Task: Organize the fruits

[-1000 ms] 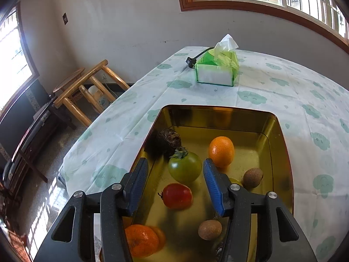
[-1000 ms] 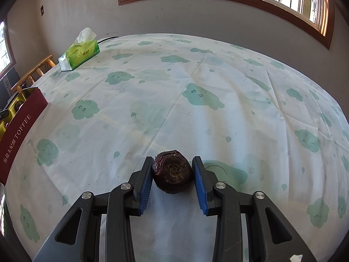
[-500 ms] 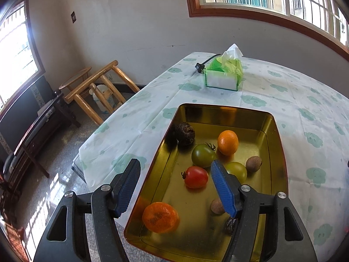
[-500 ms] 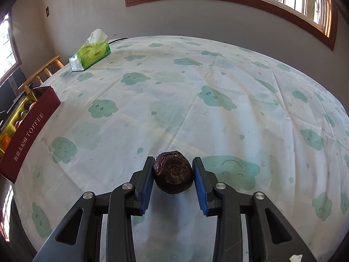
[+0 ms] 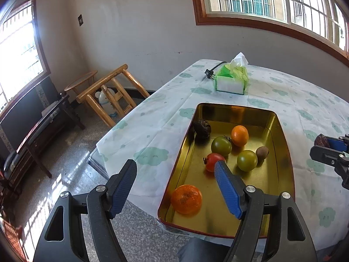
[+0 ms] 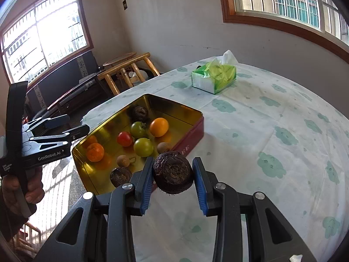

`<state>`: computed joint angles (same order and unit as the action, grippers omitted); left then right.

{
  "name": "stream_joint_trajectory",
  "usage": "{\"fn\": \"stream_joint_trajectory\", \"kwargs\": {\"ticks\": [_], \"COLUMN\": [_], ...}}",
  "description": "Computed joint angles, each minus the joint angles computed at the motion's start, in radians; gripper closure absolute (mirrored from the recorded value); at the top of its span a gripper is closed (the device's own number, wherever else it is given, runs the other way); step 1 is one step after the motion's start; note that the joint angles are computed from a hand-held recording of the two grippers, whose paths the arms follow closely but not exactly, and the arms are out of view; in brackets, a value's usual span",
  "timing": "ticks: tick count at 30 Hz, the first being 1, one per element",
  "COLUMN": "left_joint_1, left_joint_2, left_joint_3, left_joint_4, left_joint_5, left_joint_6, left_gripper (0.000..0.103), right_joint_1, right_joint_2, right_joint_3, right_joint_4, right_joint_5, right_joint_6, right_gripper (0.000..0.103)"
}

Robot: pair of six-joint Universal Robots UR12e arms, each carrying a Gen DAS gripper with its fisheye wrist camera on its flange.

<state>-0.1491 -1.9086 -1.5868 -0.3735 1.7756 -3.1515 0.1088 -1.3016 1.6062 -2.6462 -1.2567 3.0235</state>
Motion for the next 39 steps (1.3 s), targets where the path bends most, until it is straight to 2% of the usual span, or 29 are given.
{"fn": "stream_joint_trajectory", "kwargs": {"ticks": [3, 6, 11, 12, 14, 16, 20, 22, 25, 29, 34, 39], "left_joint_1": [0.010, 0.021, 0.030, 0.030, 0.031, 0.036, 0.039, 0.041, 0.044, 0.039, 0.031, 0.011], "left_joint_2": [0.015, 0.030, 0.049, 0.052, 0.058, 0.067, 0.082, 0.093, 0.109, 0.124, 0.137, 0.135], "left_joint_3": [-0.024, -0.044, -0.074, -0.078, -0.086, -0.095, -0.104, -0.111, -0.117, -0.122, -0.123, -0.114], "left_joint_4": [0.037, 0.061, 0.134, 0.145, 0.167, 0.189, 0.214, 0.228, 0.227, 0.239, 0.230, 0.230], "left_joint_5": [-0.023, -0.053, -0.075, -0.070, -0.076, -0.101, -0.129, -0.142, -0.173, -0.191, -0.215, -0.167], "left_joint_6": [0.021, 0.021, 0.041, 0.044, 0.046, 0.045, 0.038, 0.028, 0.022, 0.029, 0.046, 0.035], "left_gripper": [0.029, 0.027, 0.016, 0.010, 0.006, 0.006, 0.003, 0.003, 0.000, 0.000, 0.000, 0.000], "right_joint_1": [0.022, 0.044, 0.064, 0.066, 0.066, 0.068, 0.069, 0.066, 0.064, 0.056, 0.027, -0.042], "right_joint_2": [0.045, 0.082, 0.120, 0.121, 0.118, 0.104, 0.063, 0.035, -0.010, -0.062, -0.117, -0.136], "right_joint_3": [-0.053, -0.096, -0.144, -0.146, -0.143, -0.127, -0.079, -0.044, 0.015, 0.080, 0.152, 0.190], "right_joint_4": [0.035, 0.071, 0.114, 0.110, 0.084, 0.033, -0.074, -0.131, -0.204, -0.256, -0.271, -0.188], "right_joint_5": [0.017, 0.002, -0.019, -0.020, -0.008, -0.020, -0.048, -0.053, -0.068, -0.090, -0.129, -0.222], "right_joint_6": [0.009, 0.015, 0.011, 0.018, 0.036, 0.044, 0.056, 0.059, 0.057, 0.042, 0.024, 0.015], "right_gripper": [0.071, 0.071, 0.069, 0.068, 0.067, 0.057, 0.047, 0.037, 0.031, 0.028, 0.023, 0.020]}}
